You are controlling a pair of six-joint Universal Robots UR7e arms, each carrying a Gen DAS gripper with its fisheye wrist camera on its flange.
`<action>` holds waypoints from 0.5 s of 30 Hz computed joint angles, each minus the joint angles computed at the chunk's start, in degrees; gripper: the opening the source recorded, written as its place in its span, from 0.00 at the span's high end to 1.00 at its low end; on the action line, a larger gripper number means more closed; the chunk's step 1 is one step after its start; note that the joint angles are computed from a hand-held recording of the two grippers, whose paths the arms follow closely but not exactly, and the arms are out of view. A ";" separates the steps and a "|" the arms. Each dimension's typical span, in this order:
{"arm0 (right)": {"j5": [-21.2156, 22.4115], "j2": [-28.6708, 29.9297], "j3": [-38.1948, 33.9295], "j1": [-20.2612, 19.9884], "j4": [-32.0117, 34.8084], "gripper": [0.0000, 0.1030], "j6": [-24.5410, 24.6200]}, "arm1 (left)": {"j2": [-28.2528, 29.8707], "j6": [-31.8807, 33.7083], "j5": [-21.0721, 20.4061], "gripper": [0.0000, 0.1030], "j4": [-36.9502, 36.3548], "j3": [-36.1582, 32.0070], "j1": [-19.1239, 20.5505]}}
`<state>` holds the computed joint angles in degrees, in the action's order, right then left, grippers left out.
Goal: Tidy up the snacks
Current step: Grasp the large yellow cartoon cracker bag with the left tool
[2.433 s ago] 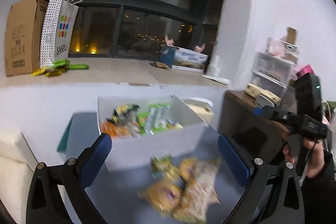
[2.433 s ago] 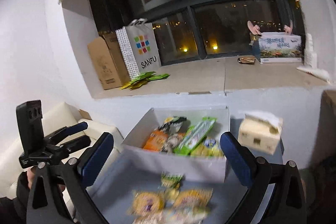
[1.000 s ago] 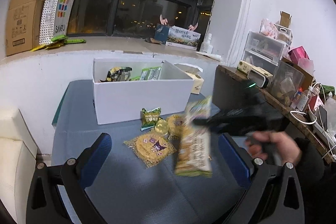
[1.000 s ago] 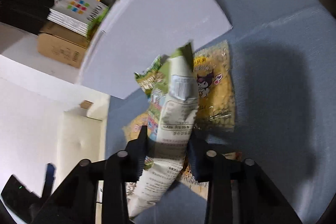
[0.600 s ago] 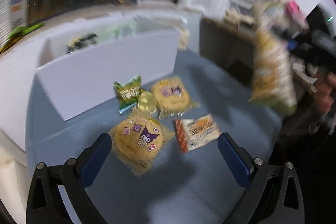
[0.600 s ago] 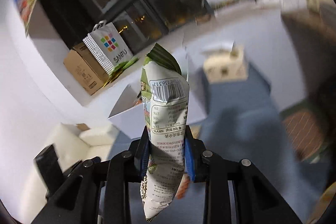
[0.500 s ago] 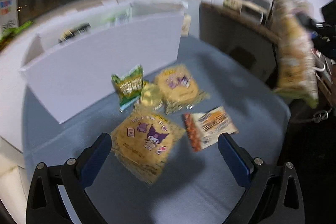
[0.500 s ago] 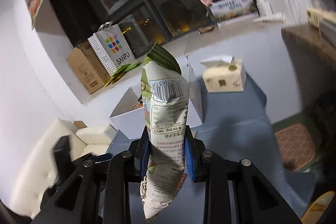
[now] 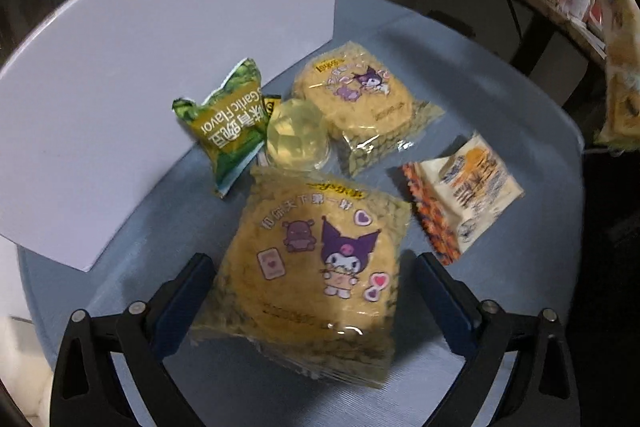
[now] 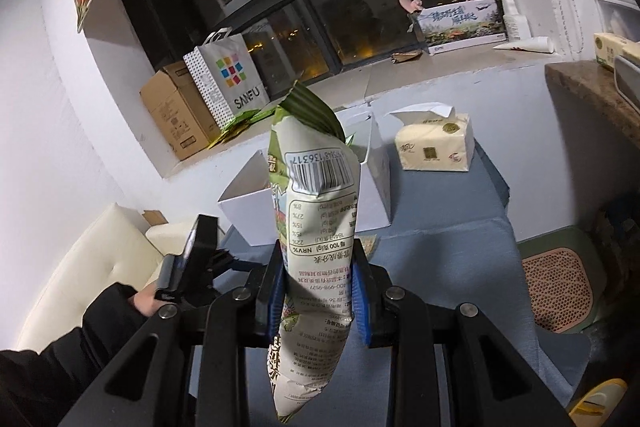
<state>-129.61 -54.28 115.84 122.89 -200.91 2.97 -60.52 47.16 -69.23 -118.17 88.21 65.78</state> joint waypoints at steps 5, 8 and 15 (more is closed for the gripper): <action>0.71 0.69 -0.67 -0.07 0.86 0.70 -0.50 | -0.85 -3.73 -3.87 0.25 -1.83 -0.41 1.08; 1.34 1.03 -1.10 -0.33 1.51 0.70 -0.56 | -3.82 -4.49 -4.74 0.25 -6.89 2.80 1.15; 1.65 2.20 -2.85 -0.67 2.75 0.70 -1.86 | -14.45 -13.45 -13.75 0.25 -18.76 9.99 1.14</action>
<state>-127.95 -52.08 112.98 122.22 -198.15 1.11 -74.97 33.71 -82.98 -136.93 98.20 66.92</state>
